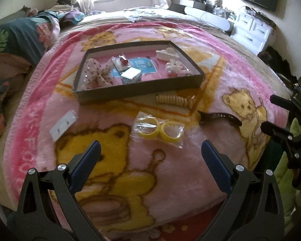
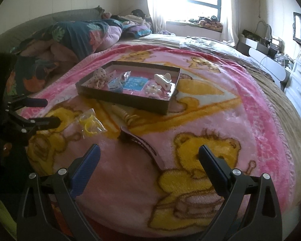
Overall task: Organize jewelry
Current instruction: 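Grasp the yellow bangle bag with the left tool while the right tool grasps the brown claw clip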
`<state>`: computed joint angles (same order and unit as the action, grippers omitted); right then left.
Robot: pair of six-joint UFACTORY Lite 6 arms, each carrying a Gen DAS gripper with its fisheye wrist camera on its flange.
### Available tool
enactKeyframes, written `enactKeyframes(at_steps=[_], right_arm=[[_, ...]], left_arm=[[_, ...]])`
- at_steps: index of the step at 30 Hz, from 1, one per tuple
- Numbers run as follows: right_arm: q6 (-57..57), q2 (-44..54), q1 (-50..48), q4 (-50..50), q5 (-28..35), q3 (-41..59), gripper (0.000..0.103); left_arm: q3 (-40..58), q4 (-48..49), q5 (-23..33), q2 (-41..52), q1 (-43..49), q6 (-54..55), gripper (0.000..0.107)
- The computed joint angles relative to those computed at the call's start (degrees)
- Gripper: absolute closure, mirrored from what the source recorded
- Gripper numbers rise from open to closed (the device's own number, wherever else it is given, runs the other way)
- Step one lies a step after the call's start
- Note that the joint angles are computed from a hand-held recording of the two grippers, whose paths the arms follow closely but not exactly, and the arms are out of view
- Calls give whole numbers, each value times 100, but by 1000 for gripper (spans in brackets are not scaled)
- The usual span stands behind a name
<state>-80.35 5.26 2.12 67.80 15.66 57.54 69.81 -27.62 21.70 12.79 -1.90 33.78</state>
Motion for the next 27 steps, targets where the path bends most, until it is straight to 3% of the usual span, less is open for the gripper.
enactKeyframes(at_steps=[9,13,17,19,23,27], right_arm=[[682,781,145,-811,-169,540,6],[1266,1285,271,-1529,-288,978,6],[2399,1919,379,-2883,-384,1544,8],[2885,2213,407,-3450,-264,1843,19],[3436,2653,484,-4150,-139,2238,29],[2810,2884,419,-3500,195,2456,54]], left_arm=[[219,120,-158,528,-63,-92,13],[441,-107,-147,855,-50,87,13],[703,-247,-104,1198,-58,236,13],[824,-144,-58,1344,-80,106,13],[1099,-239,115,1621,-95,173,13],[1354,-164,141,1888,-164,93,13]])
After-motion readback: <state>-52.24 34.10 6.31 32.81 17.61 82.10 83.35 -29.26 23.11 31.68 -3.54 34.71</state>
